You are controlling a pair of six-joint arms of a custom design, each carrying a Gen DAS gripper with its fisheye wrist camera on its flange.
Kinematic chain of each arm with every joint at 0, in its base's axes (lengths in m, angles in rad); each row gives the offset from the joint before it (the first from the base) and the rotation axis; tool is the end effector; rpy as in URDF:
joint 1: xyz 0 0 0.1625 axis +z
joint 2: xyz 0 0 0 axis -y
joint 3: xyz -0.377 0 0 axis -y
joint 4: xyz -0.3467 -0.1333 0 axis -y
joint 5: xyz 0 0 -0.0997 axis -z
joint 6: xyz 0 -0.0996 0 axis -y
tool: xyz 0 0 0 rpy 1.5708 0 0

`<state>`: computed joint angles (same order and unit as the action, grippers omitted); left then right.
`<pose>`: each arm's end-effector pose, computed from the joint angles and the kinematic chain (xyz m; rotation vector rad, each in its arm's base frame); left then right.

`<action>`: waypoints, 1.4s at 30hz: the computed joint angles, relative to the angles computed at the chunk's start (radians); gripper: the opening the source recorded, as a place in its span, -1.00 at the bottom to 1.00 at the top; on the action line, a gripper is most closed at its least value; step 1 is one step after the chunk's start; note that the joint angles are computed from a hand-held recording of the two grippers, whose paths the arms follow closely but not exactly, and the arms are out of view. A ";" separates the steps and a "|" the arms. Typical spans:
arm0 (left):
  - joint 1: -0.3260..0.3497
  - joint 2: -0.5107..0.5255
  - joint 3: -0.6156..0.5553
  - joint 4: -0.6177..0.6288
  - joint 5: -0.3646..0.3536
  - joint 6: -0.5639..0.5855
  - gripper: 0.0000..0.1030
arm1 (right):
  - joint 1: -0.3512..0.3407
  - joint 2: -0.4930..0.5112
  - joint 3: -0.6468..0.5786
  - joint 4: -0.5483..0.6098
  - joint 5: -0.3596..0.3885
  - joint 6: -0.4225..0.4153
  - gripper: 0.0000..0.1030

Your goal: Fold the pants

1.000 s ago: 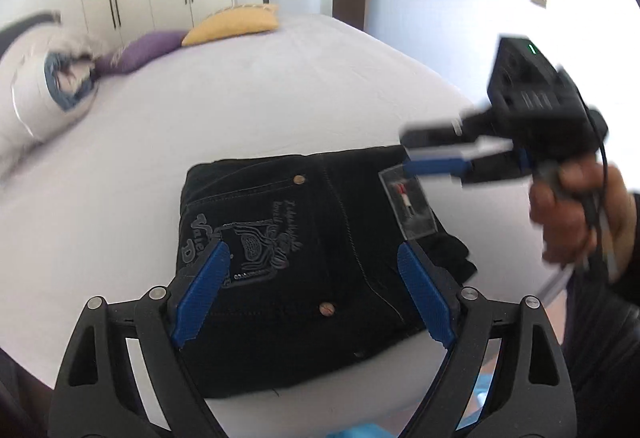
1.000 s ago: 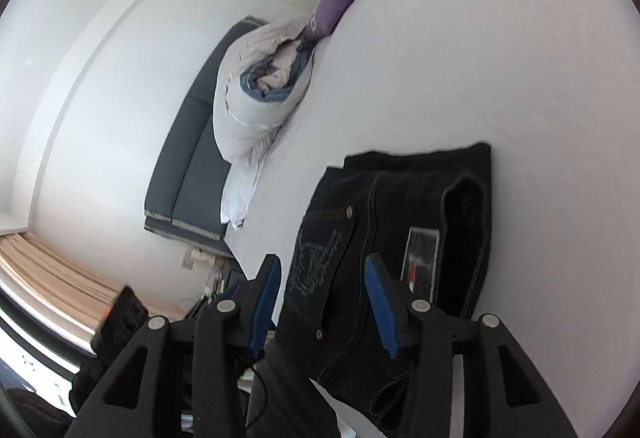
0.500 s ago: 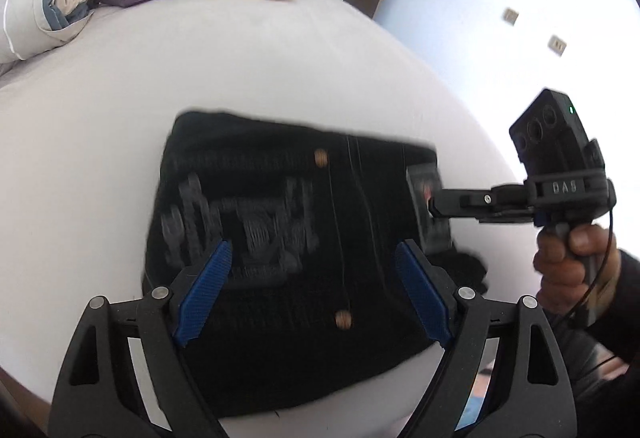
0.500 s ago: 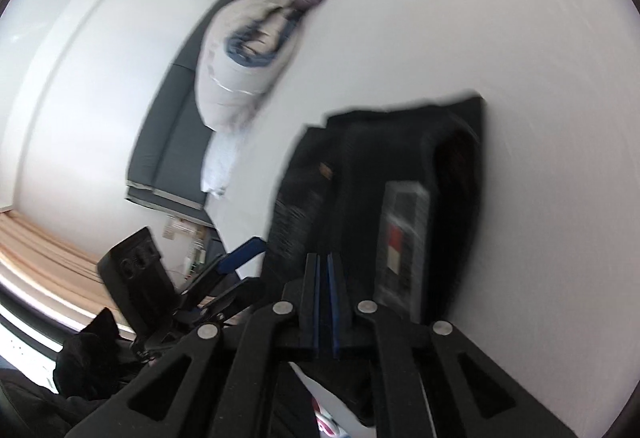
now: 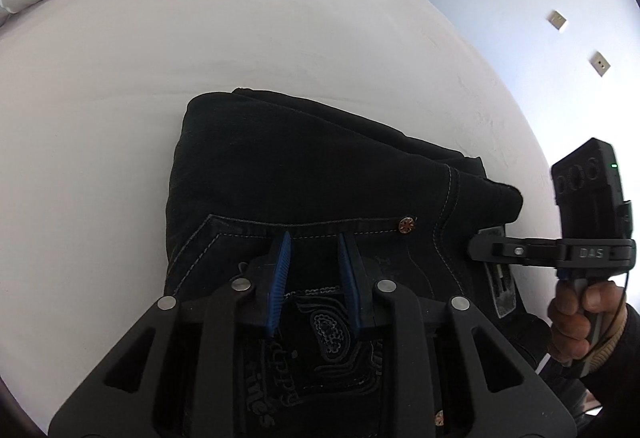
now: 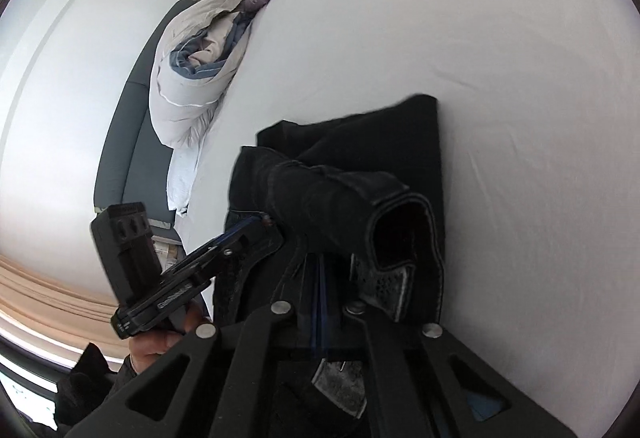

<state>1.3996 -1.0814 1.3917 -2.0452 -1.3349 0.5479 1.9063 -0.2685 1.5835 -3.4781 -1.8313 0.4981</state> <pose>0.0484 -0.6391 0.3101 0.9853 2.7009 -0.1685 0.2951 -0.5195 -0.0971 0.3598 2.9532 -0.9870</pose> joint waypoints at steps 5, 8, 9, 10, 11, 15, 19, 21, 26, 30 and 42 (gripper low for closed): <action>-0.003 0.011 -0.011 -0.007 0.006 0.005 -0.54 | 0.037 -0.018 0.062 -0.057 0.010 -0.034 -0.92; -0.022 -0.060 0.091 -0.044 0.016 -0.005 -0.54 | 0.036 -0.006 0.087 -0.013 -0.029 -0.018 -1.00; -0.016 -0.079 0.139 -0.076 0.017 0.005 -0.54 | 0.033 0.001 0.101 -0.060 -0.017 -0.009 -1.00; -0.018 -0.082 0.146 -0.084 0.019 0.006 -0.54 | 0.035 0.003 0.107 -0.080 -0.014 0.008 -1.00; -0.015 -0.081 0.167 -0.107 0.019 0.009 -0.54 | 0.041 0.001 0.112 -0.085 -0.018 0.012 -1.00; -0.016 -0.082 0.192 -0.136 0.018 0.009 -0.54 | 0.090 -0.031 0.150 -0.088 -0.062 -0.010 -0.80; -0.021 -0.092 0.218 -0.166 0.028 0.013 -0.54 | 0.121 -0.057 0.184 -0.177 -0.134 0.002 -0.04; -0.022 -0.093 0.228 -0.177 0.029 0.014 -0.54 | 0.128 -0.071 0.189 -0.183 -0.200 0.026 0.23; -0.025 -0.097 0.233 -0.177 0.032 0.011 -0.54 | 0.114 -0.088 0.174 -0.107 -0.247 0.075 0.23; -0.039 -0.136 0.254 -0.199 0.041 0.009 -0.53 | 0.085 -0.083 0.154 -0.020 -0.221 0.142 0.44; 0.035 -0.109 0.014 -0.011 -0.010 -0.014 0.71 | 0.076 -0.055 0.080 0.059 -0.201 0.133 0.55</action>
